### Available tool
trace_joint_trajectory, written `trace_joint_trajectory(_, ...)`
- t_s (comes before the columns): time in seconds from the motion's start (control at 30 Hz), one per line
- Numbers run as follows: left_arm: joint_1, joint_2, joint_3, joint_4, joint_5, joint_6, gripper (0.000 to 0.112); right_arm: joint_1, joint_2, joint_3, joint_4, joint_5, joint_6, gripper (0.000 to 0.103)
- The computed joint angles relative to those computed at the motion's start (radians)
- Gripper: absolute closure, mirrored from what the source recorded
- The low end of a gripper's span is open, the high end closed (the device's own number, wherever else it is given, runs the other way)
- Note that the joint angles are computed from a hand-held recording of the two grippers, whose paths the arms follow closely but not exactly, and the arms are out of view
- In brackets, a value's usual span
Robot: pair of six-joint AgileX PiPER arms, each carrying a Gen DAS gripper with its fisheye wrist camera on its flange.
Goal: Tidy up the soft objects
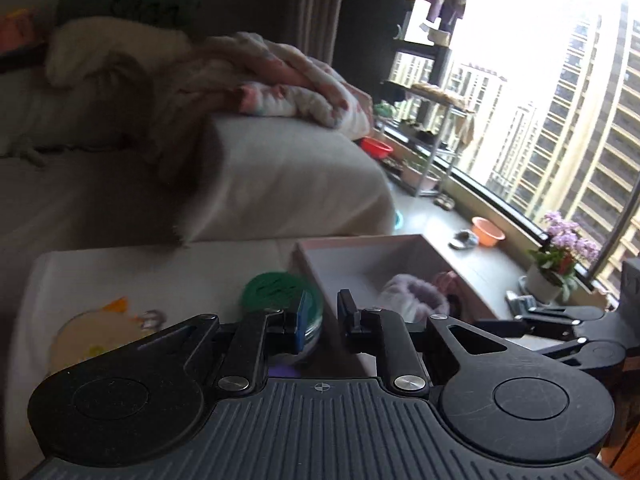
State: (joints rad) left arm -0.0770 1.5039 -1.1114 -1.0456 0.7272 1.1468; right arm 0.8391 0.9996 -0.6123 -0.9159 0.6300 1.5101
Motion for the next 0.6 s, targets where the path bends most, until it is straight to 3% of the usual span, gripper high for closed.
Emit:
trace_joint_trajectory(0.1,0.061,-0.082,0.184,0.011,-0.082,0.092,0.094,0.210,0.116,-0.058,-0.154,0.155,0.141,0.048)
trace_joint_trajectory(0.23,0.144,-0.117,0.355,0.016,-0.099,0.158,0.094,0.373,0.255,-0.128,-0.257,0.266,0.253,0.044)
trace_joint_trajectory(0.43,0.134,-0.183,0.516,-0.027,-0.166,0.268,0.094,0.465,0.376,-0.147,-0.287,0.274,0.405,0.043)
trace_joint_trajectory(0.6,0.141,-0.176,0.527,-0.076,-0.145,0.296,0.091,0.448,0.396,-0.116,-0.238,0.221,0.462,0.043)
